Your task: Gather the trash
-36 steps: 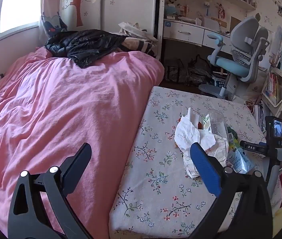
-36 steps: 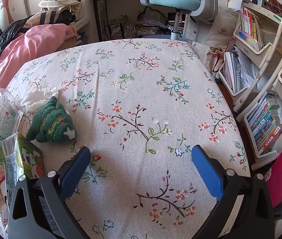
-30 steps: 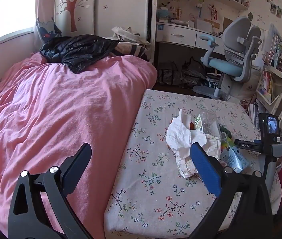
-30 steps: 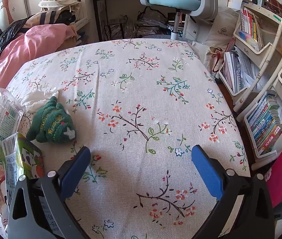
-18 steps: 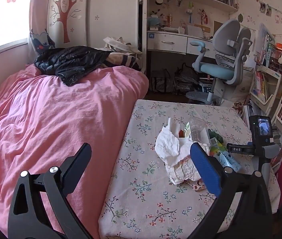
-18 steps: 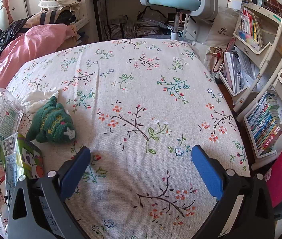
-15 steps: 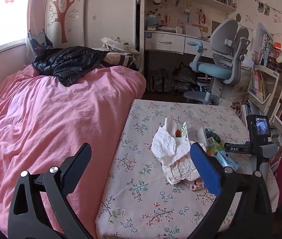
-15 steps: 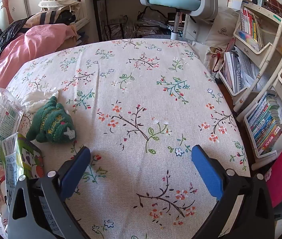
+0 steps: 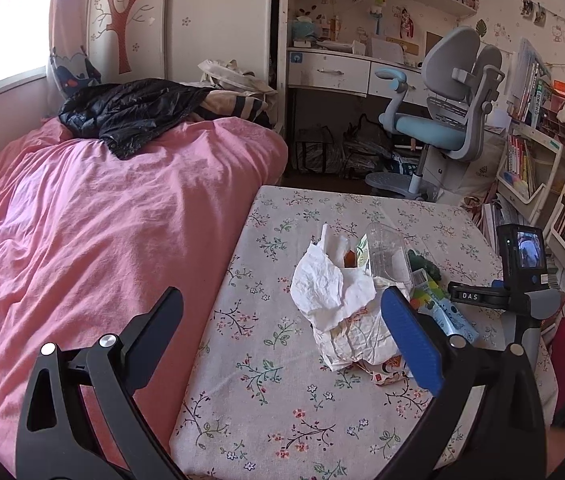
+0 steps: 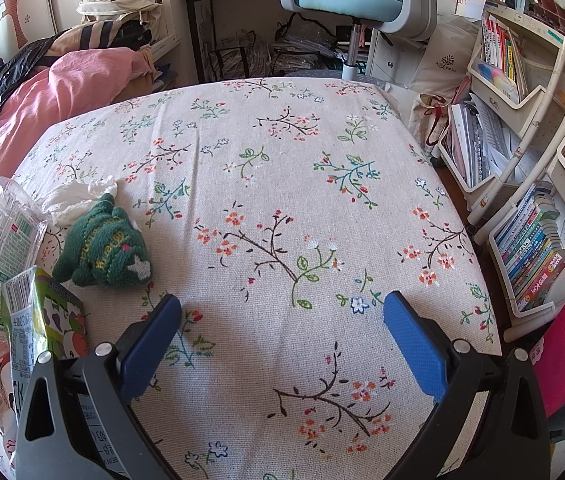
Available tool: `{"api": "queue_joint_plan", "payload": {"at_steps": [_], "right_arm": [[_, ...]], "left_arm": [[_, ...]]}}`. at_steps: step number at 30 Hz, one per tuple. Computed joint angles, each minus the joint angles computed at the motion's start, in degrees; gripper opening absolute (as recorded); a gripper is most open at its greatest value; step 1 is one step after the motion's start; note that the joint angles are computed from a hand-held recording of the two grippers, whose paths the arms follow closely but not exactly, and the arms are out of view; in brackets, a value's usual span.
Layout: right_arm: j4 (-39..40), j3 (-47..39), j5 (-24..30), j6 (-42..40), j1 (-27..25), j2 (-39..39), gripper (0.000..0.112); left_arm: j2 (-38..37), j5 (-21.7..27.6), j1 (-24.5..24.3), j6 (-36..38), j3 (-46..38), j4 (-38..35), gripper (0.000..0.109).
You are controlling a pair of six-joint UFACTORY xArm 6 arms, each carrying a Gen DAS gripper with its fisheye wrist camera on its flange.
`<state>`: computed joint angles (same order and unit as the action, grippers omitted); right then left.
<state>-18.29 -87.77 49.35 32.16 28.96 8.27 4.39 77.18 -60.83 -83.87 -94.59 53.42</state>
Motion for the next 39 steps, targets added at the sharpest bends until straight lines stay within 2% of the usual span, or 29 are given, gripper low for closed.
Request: {"api": "queue_joint_plan", "payload": {"at_steps": [6, 20, 23, 25, 27, 31, 35, 39], "right_arm": [[0.0, 0.0, 0.0, 0.0, 0.0, 0.0, 0.097], [-0.1, -0.2, 0.8, 0.9, 0.1, -0.1, 0.097], [4.9, 0.6, 1.4, -4.4, -0.4, -1.4, 0.097], [3.9, 2.7, 0.2, -2.1, -0.7, -4.0, 0.097], [-1.1, 4.4, -0.8, 1.5, 0.0, -7.2, 0.097], [-13.6, 12.2, -11.7, 6.8, 3.0, -18.8, 0.097], [-6.9, 18.4, -14.7, 2.4, 5.8, -26.0, 0.097], [-15.7, 20.9, -17.4, 7.5, 8.2, -28.9, 0.097]], "left_arm": [[3.3, -0.6, 1.7, 1.5, -3.5, -0.6, 0.096], [5.0, -3.7, 4.8, 2.8, -5.1, -1.2, 0.096], [5.3, -3.7, 4.7, 3.4, -5.5, -1.3, 0.096], [5.1, -3.5, 4.4, 2.9, -5.4, -0.8, 0.096], [4.9, -3.4, 4.0, 2.3, -5.2, -0.3, 0.096], [4.6, -3.0, 3.2, 1.7, -5.3, 0.5, 0.096], [4.3, -2.8, 2.4, 1.3, -5.1, 1.3, 0.096], [3.6, -2.4, 2.0, 0.6, -4.4, 1.4, 0.096]]}}
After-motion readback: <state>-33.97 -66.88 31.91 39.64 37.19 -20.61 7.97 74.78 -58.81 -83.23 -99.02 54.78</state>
